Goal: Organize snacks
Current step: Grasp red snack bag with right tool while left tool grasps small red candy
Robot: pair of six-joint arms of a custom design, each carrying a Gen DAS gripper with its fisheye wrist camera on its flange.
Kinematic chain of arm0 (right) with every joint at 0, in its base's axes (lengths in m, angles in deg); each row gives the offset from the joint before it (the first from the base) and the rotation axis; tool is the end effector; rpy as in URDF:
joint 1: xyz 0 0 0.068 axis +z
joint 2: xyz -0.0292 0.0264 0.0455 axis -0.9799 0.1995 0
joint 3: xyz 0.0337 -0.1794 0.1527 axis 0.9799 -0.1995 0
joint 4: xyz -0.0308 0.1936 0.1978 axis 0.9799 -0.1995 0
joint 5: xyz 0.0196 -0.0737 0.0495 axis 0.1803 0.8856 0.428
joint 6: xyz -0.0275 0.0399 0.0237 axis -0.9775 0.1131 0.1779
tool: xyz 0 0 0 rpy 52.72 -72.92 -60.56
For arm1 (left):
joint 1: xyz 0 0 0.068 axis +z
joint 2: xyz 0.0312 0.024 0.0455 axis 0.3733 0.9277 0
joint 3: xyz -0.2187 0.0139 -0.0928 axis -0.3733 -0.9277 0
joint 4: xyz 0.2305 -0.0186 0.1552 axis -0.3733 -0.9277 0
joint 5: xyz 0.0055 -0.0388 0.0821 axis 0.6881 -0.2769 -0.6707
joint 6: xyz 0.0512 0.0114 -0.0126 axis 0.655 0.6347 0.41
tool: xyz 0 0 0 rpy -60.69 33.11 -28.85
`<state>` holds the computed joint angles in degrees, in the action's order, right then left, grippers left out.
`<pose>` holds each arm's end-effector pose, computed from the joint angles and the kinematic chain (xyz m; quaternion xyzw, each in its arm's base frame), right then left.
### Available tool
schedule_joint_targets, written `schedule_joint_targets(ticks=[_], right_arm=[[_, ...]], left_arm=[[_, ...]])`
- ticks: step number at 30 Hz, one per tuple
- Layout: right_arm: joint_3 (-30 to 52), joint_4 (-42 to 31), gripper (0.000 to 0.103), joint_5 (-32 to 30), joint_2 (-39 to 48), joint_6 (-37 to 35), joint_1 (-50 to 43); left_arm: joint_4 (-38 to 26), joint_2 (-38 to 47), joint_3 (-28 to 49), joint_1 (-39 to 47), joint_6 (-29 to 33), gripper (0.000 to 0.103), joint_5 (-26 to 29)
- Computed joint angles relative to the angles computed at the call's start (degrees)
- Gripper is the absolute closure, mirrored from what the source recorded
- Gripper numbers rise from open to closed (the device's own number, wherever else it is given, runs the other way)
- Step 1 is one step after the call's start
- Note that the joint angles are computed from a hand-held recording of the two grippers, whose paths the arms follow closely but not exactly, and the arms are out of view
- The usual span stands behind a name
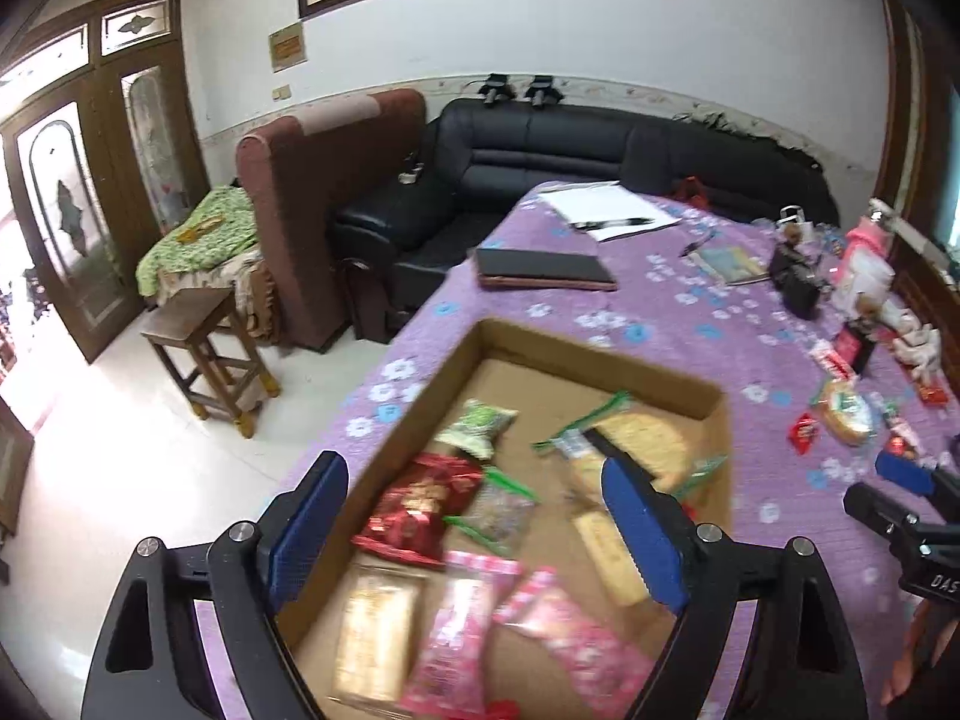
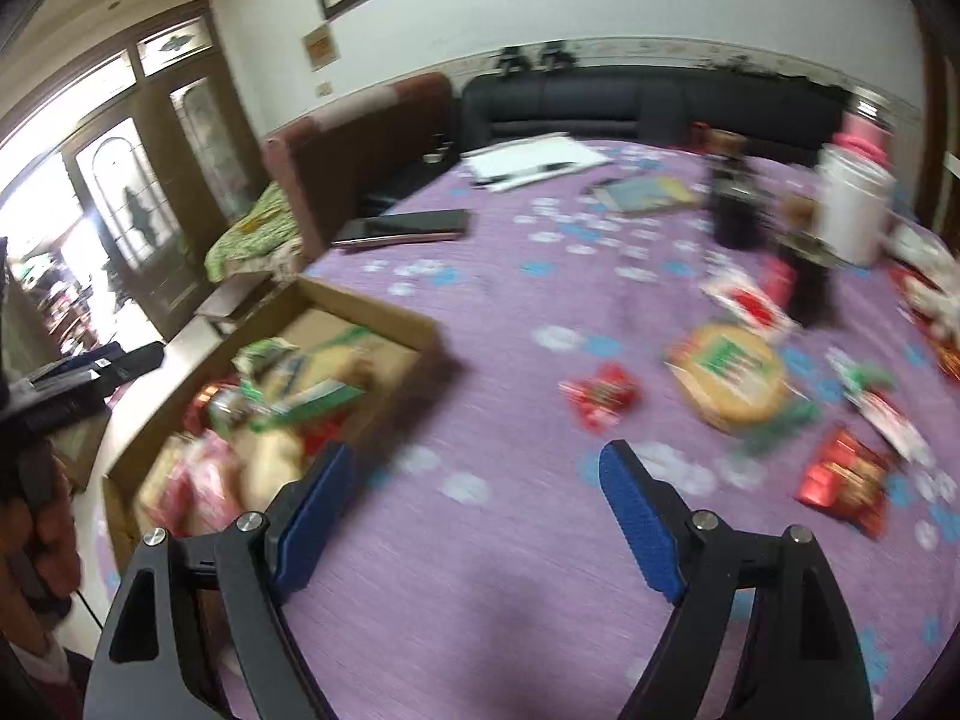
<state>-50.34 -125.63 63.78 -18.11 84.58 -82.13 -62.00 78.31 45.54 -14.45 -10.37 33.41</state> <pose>0.1528 -0.0006 0.2023 0.0293 0.9087 0.1288 0.3960 0.1932 -0.1249 0.2315 0.0499 0.9129 -0.0096 0.4050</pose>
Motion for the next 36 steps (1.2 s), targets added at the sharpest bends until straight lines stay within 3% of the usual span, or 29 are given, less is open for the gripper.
schedule_joint_targets(ticks=[4, 8, 11, 17, 27, 31, 36], right_arm=[[-2.27, -6.21, 0.02, -10.24, -2.77, -13.83, -21.71], [-1.65, -7.42, 0.02, -18.17, 4.94, -26.84, -40.03], [-0.83, -6.38, 0.02, -21.29, 10.0, -32.99, -47.35], [0.91, -0.21, 0.02, -22.02, 18.46, -36.42, -51.2], [4.44, 11.42, 0.021, -15.5, 32.75, -32.98, -43.1], [5.46, 12.42, 0.057, -14.01, 35.45, -32.64, -42.21], [6.57, 10.28, 0.063, -18.18, 36.68, -33.93, -46.02]], left_arm=[[1.34, 3.02, 1.88, -5.62, -2.6, 0.012, -0.23], [3.19, 10.88, 6.27, -10.89, -3.97, 0.012, 0.3], [4.75, 17.49, 10.14, -14.9, -5.22, 0.012, 0.96], [5.87, 31.09, 19.43, -22.23, -4.6, 0.012, 0.1], [6.46, 48.31, 31.66, -21.62, -3.64, 0.012, 3.26], [6.94, 53.92, 36.66, -20.55, -3.11, 0.012, 4.24], [6.94, 60.5, 43.29, -19.71, -2.06, 0.012, 4.95]])
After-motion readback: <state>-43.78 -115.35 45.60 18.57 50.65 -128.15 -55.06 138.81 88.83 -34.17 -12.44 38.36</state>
